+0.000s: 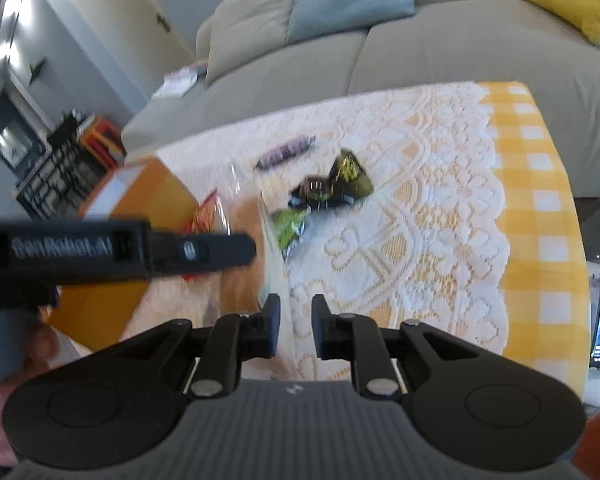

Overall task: Organize snacks
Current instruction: 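Grasp the clear bread bag with the baguette using the left tool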

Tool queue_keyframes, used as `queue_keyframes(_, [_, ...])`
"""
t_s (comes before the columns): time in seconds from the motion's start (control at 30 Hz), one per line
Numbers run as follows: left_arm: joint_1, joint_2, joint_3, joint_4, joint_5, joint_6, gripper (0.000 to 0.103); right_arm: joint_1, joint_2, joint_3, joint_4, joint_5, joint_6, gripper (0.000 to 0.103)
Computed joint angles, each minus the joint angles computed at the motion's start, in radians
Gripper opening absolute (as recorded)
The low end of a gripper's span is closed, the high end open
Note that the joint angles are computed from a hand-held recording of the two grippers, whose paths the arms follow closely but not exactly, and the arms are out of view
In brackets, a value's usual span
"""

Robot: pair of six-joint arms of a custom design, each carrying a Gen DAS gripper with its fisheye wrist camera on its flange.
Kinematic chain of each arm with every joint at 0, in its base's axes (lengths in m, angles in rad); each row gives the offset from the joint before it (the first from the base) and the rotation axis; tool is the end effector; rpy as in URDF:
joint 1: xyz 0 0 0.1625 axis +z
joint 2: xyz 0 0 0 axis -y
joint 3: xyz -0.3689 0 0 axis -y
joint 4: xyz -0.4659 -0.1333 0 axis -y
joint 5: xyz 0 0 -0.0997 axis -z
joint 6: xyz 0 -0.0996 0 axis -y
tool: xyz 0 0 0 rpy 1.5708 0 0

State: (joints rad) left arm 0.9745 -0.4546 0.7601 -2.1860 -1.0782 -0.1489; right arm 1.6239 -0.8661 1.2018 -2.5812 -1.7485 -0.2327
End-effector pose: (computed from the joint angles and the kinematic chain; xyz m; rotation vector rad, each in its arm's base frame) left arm -0.3547 -0.8439 0.1312 0.4998 2.6786 -0.6450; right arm 0.1589 -0.8107 0.2758 0.3074 -2.7418 0.9414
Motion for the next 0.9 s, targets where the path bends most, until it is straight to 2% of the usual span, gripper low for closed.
queue_keyframes(0.17, [0.010,0.001,-0.017,0.011,-0.007,-0.047,0.038,-0.011,-0.004,-0.007,0.007,0.074,0.024,0.016])
queue_keyframes(0.2, [0.010,0.000,-0.017,0.011,-0.004,-0.055,0.038,-0.014,-0.005,-0.009,0.024,0.093,0.032,0.018])
queue_keyframes(0.23, [0.011,-0.004,-0.011,0.004,-0.007,-0.060,0.038,-0.016,-0.009,-0.006,0.030,0.111,0.040,0.024])
queue_keyframes(0.3, [0.013,-0.002,-0.017,0.014,-0.010,-0.065,0.038,-0.013,-0.008,-0.003,0.029,0.112,0.030,0.031])
queue_keyframes(0.37, [0.012,0.003,-0.025,0.034,0.004,-0.074,0.038,-0.007,0.001,-0.010,0.040,0.099,0.005,0.031])
queue_keyframes(0.43, [0.014,0.005,-0.032,0.057,0.005,-0.097,0.048,-0.004,0.006,-0.013,0.049,0.088,-0.007,0.030])
queue_keyframes(0.47, [0.015,0.003,-0.031,0.061,0.002,-0.107,0.056,-0.004,0.004,-0.010,0.055,0.094,-0.013,0.030])
queue_keyframes(0.53, [0.015,0.003,-0.032,0.074,0.004,-0.126,0.062,-0.003,0.001,-0.005,0.063,0.115,-0.029,0.030])
queue_keyframes(0.8, [0.003,0.075,-0.157,0.285,0.128,-0.203,0.064,0.009,0.020,-0.019,0.118,0.142,-0.098,0.030])
queue_keyframes(0.9, [0.006,0.089,-0.185,0.333,0.144,-0.229,0.064,0.005,0.023,-0.025,0.146,0.155,-0.093,0.031])
